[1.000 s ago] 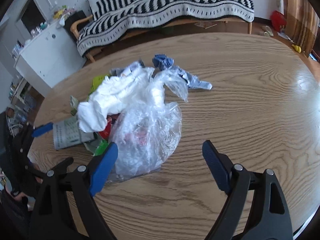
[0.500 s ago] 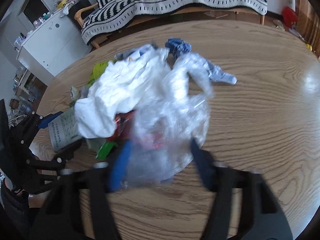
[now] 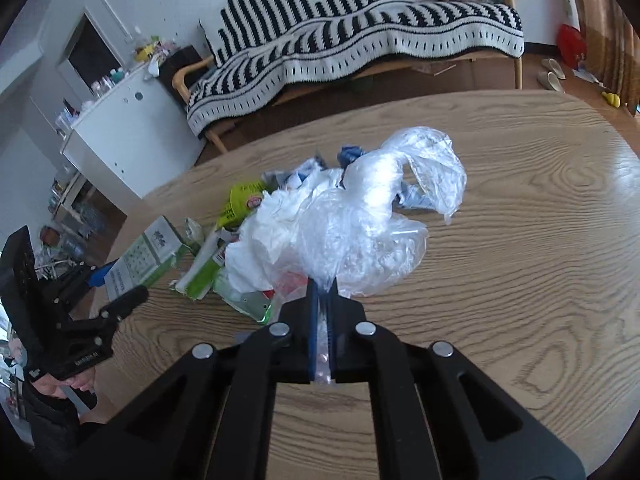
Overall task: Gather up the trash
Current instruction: 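Carry both items to the bin and open both tools to drop them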
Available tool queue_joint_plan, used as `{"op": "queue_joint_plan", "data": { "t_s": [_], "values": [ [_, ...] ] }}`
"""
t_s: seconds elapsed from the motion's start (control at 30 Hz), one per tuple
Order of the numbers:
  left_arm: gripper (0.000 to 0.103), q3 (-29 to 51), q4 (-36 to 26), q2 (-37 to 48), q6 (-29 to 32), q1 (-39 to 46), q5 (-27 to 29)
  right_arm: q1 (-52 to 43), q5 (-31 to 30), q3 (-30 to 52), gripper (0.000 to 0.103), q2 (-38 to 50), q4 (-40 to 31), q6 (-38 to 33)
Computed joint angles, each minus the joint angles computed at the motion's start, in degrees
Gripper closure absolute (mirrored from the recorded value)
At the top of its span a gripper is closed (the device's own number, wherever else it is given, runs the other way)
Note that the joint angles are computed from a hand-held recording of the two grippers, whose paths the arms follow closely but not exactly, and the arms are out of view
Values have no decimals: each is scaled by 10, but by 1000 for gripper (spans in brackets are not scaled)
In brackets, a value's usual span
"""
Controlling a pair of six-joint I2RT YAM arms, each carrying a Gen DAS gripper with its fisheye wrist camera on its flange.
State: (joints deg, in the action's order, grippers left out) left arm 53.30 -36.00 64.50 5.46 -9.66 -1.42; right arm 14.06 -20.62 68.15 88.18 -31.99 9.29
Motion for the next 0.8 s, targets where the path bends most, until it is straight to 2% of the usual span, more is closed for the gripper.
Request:
{"op": "queue_joint_plan", "data": {
  "t_s": [0.2, 0.33, 0.43, 0.57, 0.7, 0.8],
  "values": [
    [46, 27, -2, 7, -64, -52, -12, -58, -6, -21, 98, -68, -46, -41],
    [46, 64, 1, 45, -117, -146, -52, -156, -38, -44, 98, -136, -93, -94],
    [46, 113, 6, 97, -166, -226, -61, -268, -70, -55, 98, -183, -152, -171],
    [46, 206, 24, 206, -227, -341, -55, -475, -124, -44, 98, -198, -242, -319],
    [46, 346, 26, 353, -257, -439, -53, -706, -170, -9, 98, -139, -319, -491],
    [46, 504, 1, 493, -265, -498, -21, -834, -178, 37, 98, -61, -349, -579]
  ]
}}
